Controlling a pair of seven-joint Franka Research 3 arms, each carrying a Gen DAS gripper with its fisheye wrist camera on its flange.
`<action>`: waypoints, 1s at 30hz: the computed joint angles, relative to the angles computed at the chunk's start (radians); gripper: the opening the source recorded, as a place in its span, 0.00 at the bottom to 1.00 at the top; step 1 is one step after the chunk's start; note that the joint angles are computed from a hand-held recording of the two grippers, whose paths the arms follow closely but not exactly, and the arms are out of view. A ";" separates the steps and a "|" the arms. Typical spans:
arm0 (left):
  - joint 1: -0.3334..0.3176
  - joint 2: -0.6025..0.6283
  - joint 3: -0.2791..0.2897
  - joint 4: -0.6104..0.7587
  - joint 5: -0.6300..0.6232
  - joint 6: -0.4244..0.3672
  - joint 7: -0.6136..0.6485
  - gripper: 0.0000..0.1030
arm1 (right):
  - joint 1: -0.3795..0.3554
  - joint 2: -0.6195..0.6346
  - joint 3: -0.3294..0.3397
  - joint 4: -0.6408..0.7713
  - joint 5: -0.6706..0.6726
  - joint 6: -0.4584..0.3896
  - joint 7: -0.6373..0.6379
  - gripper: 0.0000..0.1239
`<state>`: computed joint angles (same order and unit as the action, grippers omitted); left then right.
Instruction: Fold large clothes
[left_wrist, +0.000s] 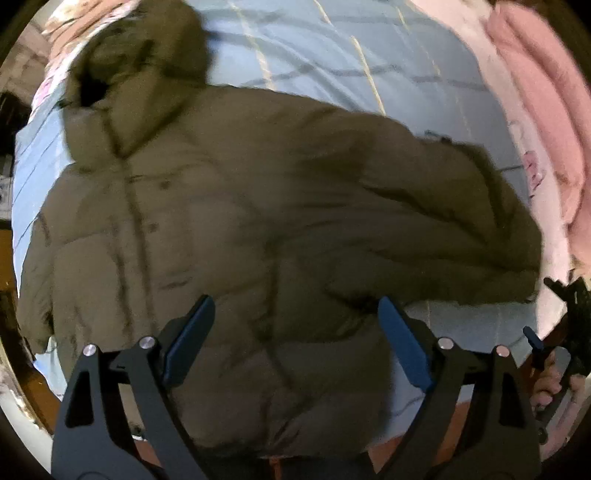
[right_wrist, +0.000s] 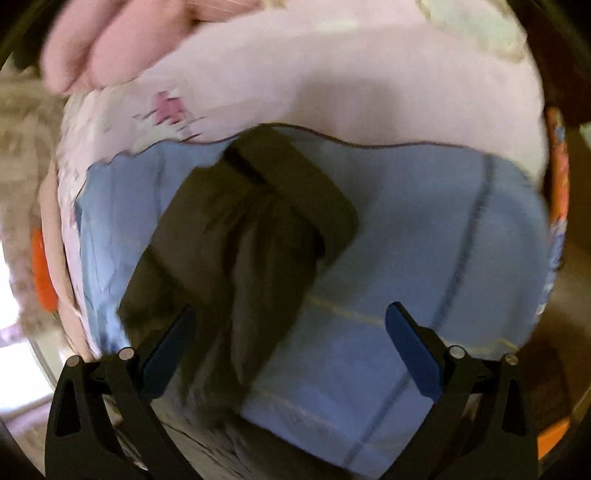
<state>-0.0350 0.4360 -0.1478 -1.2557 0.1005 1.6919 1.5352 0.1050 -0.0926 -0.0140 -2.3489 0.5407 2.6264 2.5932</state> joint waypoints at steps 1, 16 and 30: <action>-0.019 0.031 -0.003 0.018 0.012 -0.006 -0.016 0.89 | 0.003 0.022 -0.011 0.000 0.059 0.017 -0.047 0.82; -0.142 0.300 0.012 0.253 0.151 -0.170 0.002 0.95 | -0.100 0.092 -0.059 0.224 0.346 0.057 -0.530 0.08; 0.122 -0.028 0.067 -0.018 0.023 -0.056 0.056 0.94 | 0.015 0.178 0.044 0.724 -0.004 -0.149 -0.522 0.08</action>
